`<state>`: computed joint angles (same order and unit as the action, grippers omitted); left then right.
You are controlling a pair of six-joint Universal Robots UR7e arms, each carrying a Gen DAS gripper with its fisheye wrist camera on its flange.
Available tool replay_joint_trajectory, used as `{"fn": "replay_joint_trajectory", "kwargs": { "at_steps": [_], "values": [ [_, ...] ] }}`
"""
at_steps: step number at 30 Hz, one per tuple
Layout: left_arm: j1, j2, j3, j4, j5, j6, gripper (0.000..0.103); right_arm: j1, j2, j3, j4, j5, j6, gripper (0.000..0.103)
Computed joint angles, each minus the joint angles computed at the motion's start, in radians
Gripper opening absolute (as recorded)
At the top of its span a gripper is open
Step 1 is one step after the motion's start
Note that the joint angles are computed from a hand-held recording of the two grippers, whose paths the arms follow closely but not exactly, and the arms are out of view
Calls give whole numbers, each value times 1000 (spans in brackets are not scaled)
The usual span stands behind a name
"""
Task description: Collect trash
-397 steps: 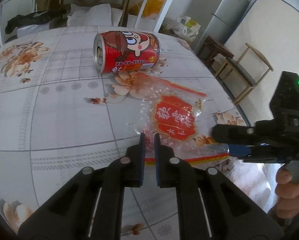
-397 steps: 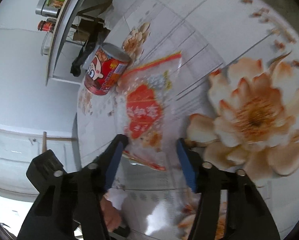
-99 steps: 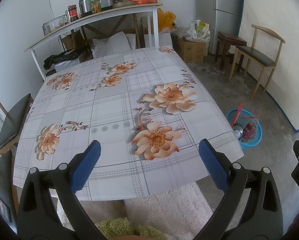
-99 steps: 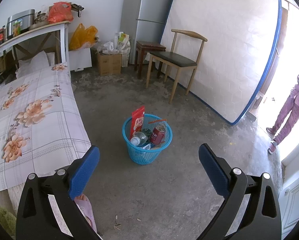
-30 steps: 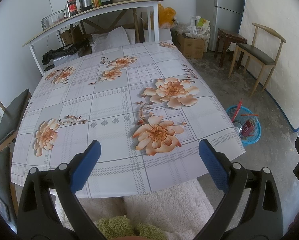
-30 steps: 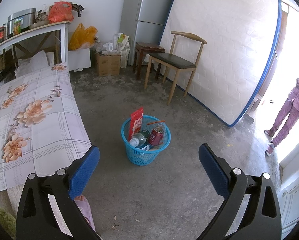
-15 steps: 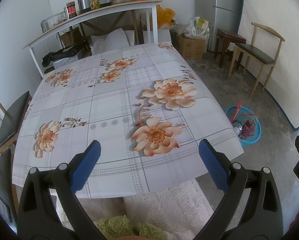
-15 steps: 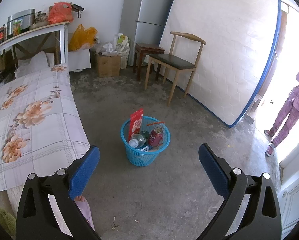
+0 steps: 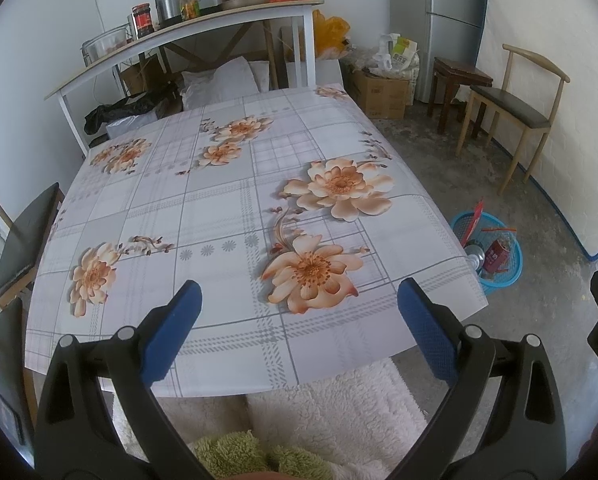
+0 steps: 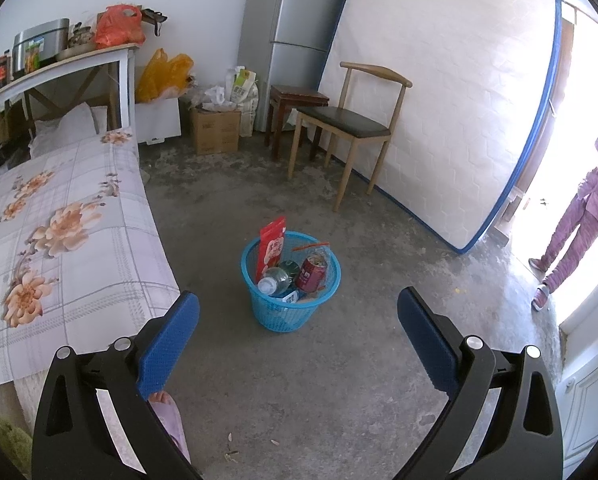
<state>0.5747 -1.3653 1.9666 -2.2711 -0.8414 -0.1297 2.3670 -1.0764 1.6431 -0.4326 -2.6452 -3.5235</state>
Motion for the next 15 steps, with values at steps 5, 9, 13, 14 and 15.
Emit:
{"fn": "replay_joint_trajectory", "kwargs": {
  "at_steps": [5,9,13,14,15],
  "values": [
    [1,0,0,1,-1,-1,94,0,2,-4,1,1,-1,97],
    [0,0,-3,5,0,-3,94,0,2,-5,4,1,2,97],
    [-2,1,-2,6,1,-6,94,0,3,-4,2,0,0,97],
    [-3,1,-2,7,1,-8,94,0,4,-5,3,1,0,97],
    [-2,1,-3,7,0,-7,94,0,4,-5,3,2,1,97]
  ]
}}
